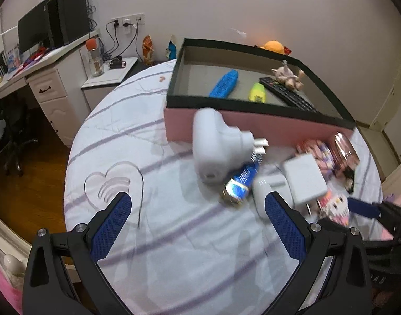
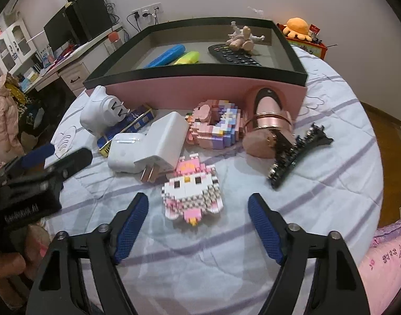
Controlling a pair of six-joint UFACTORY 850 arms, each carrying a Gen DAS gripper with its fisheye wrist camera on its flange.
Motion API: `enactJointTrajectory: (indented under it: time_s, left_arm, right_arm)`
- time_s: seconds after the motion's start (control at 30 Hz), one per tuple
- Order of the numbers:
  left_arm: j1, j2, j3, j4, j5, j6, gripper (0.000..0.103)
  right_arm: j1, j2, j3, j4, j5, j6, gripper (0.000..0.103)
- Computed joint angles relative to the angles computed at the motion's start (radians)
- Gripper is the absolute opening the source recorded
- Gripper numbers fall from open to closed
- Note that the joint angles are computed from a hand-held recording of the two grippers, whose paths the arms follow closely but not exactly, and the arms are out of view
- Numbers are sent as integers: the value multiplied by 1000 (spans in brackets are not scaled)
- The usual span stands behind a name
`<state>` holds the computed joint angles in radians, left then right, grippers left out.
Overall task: Organize rigid objects
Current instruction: 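Grasp the white plug adapter with the left tool while the right tool grasps the pixel-block figure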
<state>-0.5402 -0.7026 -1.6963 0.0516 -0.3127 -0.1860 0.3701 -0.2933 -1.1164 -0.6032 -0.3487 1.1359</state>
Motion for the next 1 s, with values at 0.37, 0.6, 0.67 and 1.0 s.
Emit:
enactJointTrajectory:
  time_s: [0.37,0.6,0.67,1.0]
  left_arm:
    - [4,-147,-226,-96,-94,89,103]
    - [17,-204,-301,-247,-142,194,81]
    - [21,-204,-302,-315,-139,251,68]
    - [23,-150,-224,-372,-92,313,63]
  right_arm:
    - [5,-49,-50,-29,-33,-16,69]
    - [6,-54,-58,-11,-32,-56,58]
    - [8,-51,-55,-13,-29,-57,46]
    - [-6,-21,-23,33,14,-91,46]
